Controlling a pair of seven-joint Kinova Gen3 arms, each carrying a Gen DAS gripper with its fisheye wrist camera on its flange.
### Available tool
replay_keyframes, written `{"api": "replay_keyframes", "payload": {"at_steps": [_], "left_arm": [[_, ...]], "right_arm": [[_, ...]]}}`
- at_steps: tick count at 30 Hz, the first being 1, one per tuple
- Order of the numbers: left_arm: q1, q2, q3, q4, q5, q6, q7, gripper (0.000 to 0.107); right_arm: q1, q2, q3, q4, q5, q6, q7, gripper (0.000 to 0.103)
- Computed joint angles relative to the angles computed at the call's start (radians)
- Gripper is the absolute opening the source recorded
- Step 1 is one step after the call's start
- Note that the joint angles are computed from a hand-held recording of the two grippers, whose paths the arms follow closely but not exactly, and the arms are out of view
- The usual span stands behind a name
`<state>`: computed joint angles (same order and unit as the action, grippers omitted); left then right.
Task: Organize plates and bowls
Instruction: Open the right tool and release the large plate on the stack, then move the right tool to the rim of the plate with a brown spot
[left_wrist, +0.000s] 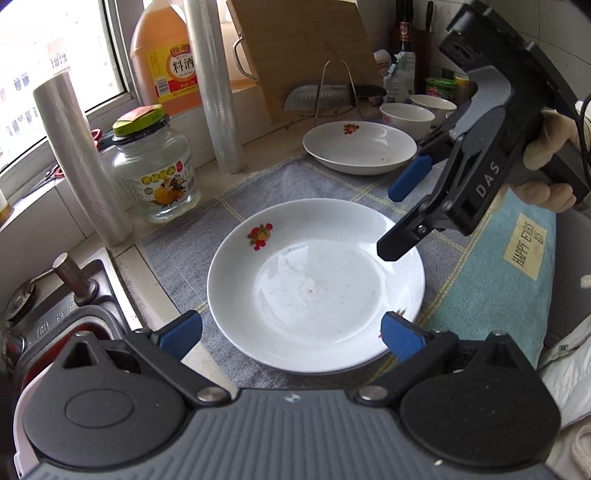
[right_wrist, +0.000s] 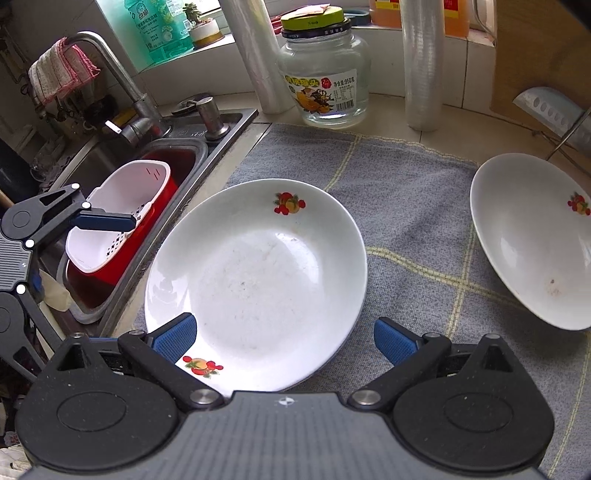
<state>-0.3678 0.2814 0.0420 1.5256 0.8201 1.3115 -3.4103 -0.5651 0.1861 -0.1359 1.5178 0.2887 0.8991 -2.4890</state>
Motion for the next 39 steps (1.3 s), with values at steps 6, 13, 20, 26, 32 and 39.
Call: {"api": "replay_keyframes", "payload": {"at_steps": [6, 13, 20, 26, 32, 39], "left_arm": [[-0.004, -0.085, -0.014, 0.151, 0.136, -0.035, -0.080, 0.102], [-0.021, -0.206, 0.085, 0.326, 0.210, -0.150, -0.038, 0.102], [0.133, -0.351, 0.167, 0.481, 0.260, -0.434, 0.156, 0.102], [0.097, -0.399, 0.430, 0.557, 0.258, -0.678, 0.377, 0.102], [0.354, -0.316, 0.399, 0.555, 0.114, -0.922, 0.621, 0.102], [0.678, -0.164, 0.181, 0.469, -0.109, -1.006, 0.906, 0.102]], "right_arm": [[-0.275, -0.036, 0.164, 0.021, 0.244, 0.146, -0.197, 0.103], [-0.138, -0.133, -0.019, 0.143, 0.377, 0.201, -0.326, 0.103], [-0.046, -0.318, 0.029, 0.332, 0.289, 0.064, -0.143, 0.103], [-0.183, -0.451, 0.299, 0.424, 0.217, -0.018, 0.101, 0.103], [-0.118, -0.475, 0.369, 0.408, 0.101, -0.062, 0.345, 0.103], [0.158, -0.403, 0.269, 0.358, -0.131, -0.115, 0.598, 0.103]]}}
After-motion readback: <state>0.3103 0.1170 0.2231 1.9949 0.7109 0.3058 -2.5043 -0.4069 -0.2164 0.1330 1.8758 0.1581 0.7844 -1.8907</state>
